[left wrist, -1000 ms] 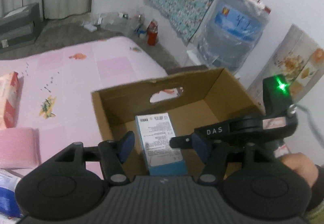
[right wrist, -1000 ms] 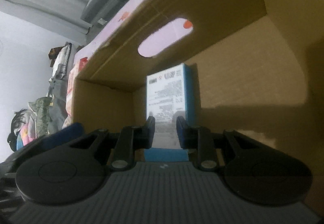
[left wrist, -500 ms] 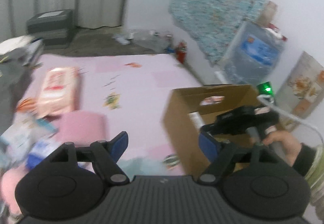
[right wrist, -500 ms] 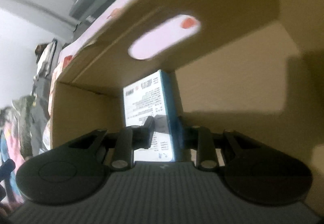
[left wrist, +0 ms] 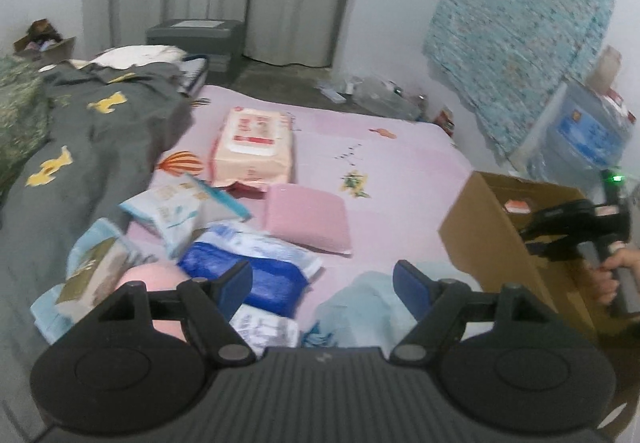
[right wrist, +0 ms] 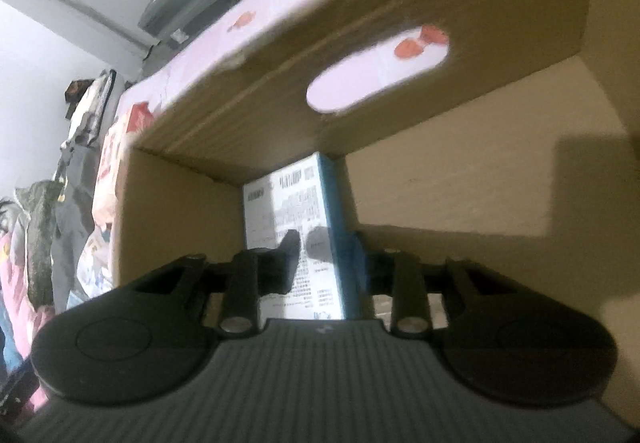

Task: Organize soft objects
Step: 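Reach the right gripper to the pink mesh pad and grasp it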

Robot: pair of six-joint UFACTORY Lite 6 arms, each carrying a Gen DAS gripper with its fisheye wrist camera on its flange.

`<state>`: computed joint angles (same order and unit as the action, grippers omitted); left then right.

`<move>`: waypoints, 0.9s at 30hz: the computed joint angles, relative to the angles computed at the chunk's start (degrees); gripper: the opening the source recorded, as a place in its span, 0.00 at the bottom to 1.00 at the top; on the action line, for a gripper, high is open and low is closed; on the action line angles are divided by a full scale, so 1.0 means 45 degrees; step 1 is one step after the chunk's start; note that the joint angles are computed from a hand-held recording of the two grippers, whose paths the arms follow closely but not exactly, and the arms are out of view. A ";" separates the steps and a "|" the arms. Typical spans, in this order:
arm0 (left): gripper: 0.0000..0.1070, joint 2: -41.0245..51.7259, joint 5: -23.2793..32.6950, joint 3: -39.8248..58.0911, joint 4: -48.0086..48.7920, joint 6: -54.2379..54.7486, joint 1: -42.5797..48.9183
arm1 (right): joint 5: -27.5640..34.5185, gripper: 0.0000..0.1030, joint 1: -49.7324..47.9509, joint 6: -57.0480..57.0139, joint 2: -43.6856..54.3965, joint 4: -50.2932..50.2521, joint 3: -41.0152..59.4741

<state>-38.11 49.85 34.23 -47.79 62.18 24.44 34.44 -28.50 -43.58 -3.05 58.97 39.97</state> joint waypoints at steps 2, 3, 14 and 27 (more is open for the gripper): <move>0.73 0.0271 0.0233 0.0061 -0.0313 0.0530 0.0591 | -0.0054 0.44 0.0073 0.0713 -0.0849 -0.0508 -0.0050; 0.73 0.0300 0.0553 0.0009 -0.0508 0.1035 0.1141 | 0.0131 0.45 -0.0169 0.0858 -0.1392 -0.0825 -0.0052; 0.68 0.2003 -0.0866 -0.0080 -0.2291 0.1849 -0.0223 | 0.0441 0.47 0.4383 0.3521 -0.2591 -0.2078 0.3487; 0.41 0.9406 -0.3092 0.4116 -0.3155 0.0167 -0.3778 | 0.3203 0.47 0.9365 0.9376 1.1601 -0.6470 1.8594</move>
<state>4.22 35.94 52.76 -61.99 62.93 7.44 48.86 13.64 -1.39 49.15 29.86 123.64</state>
